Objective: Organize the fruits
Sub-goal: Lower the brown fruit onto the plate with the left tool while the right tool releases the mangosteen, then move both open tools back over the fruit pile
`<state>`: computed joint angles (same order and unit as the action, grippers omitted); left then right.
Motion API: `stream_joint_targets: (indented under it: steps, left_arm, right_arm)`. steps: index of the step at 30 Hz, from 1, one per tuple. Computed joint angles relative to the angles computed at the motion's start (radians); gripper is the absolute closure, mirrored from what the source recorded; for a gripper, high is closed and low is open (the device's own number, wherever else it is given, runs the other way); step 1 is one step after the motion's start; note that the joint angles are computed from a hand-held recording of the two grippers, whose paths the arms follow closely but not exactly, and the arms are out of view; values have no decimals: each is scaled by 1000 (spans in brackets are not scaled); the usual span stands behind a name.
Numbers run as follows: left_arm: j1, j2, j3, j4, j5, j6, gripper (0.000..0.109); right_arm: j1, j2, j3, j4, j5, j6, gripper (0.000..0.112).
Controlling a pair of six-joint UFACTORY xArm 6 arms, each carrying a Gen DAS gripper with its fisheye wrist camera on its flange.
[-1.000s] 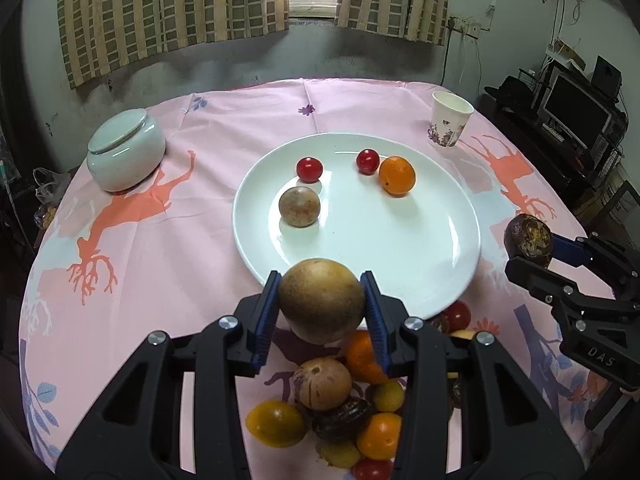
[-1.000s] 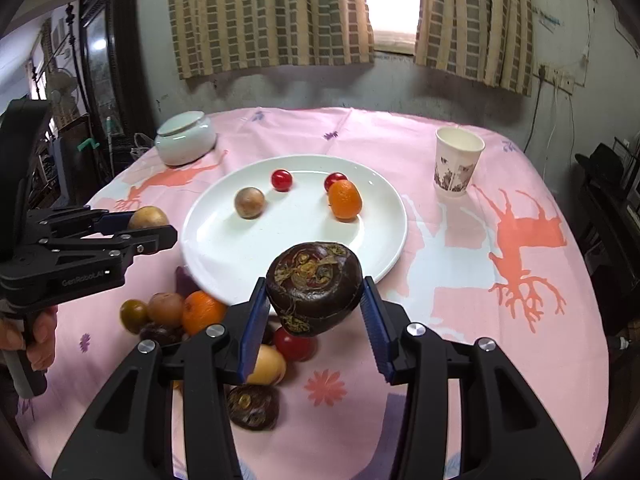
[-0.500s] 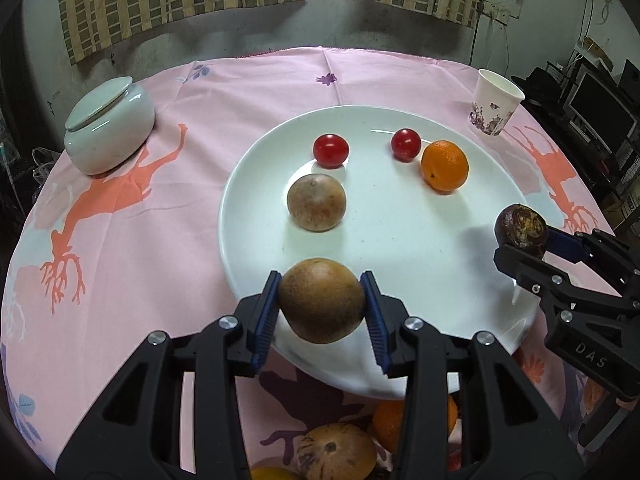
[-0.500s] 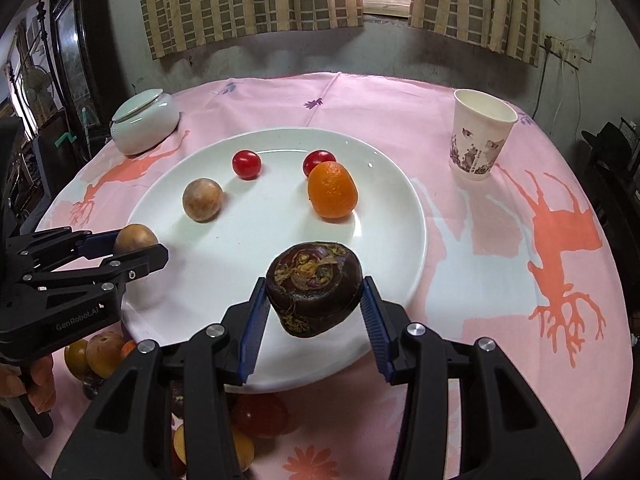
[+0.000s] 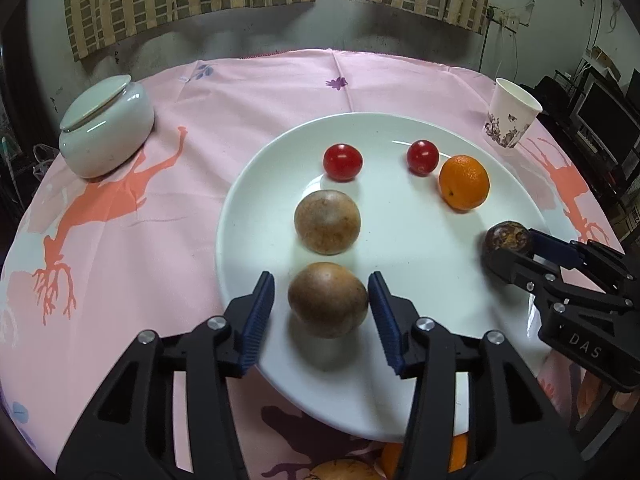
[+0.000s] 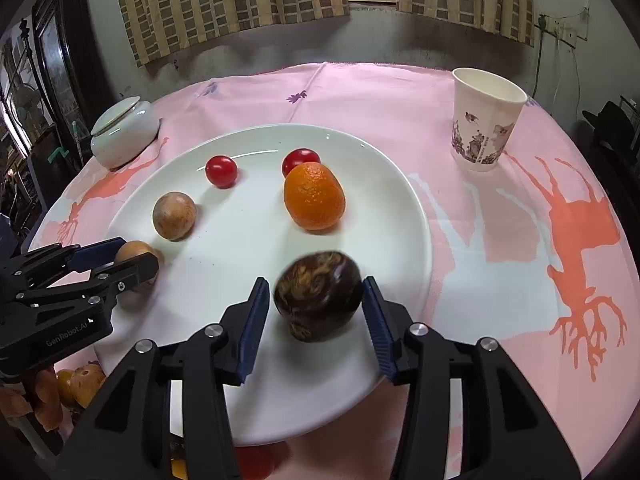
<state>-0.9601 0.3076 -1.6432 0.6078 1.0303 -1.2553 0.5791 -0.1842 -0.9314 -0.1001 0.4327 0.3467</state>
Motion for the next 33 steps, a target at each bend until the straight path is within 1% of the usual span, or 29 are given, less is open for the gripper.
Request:
stream_joint_targets:
  steps: [2, 6, 12, 13, 14, 15, 17, 20, 22, 24, 25, 29, 33]
  left_arm:
    - [-3, -3, -3, 2, -1, 3, 58]
    - [-22, -18, -9, 36, 28, -7, 55]
    - [-49, -89, 43, 42, 33, -47, 54]
    - [-58, -99, 48, 44, 41, -50, 52]
    - [-69, -110, 55, 51, 51, -58, 37]
    - [-83, -124, 65, 70, 62, -77, 30]
    - [-115, -152, 84, 115, 83, -109, 30]
    - [-159, -174, 87, 141, 113, -112, 30]
    - [-182, -186, 90, 143, 118, -114, 30]
    - [-204, -201, 106, 150, 111, -120, 30]
    - [-214, -208, 116, 152, 102, -120, 29]
    - [-256, -225, 162, 138, 88, -144, 29]
    - [-293, -258, 230, 123, 58, -198, 29]
  right_arm:
    - [-1, -2, -3, 12, 4, -5, 62]
    - [-4, -29, 16, 22, 3, -7, 62]
    - [-3, -106, 53, 59, 13, -30, 62]
    - [-1, -123, 61, 64, 16, -34, 62]
    - [0, -141, 70, 73, 18, -40, 62]
    - [3, -164, 81, 79, 21, -44, 61]
    - [7, -206, 106, 85, 26, -44, 61]
    - [14, -276, 149, 90, 39, -43, 60]
    - [21, -321, 177, 91, 53, -37, 60]
    - [28, -368, 211, 96, 56, -28, 53]
    - [32, -389, 226, 88, 57, -13, 53]
    - [57, -502, 308, 57, 65, 29, 52]
    - [104, -583, 372, 33, 108, 56, 52]
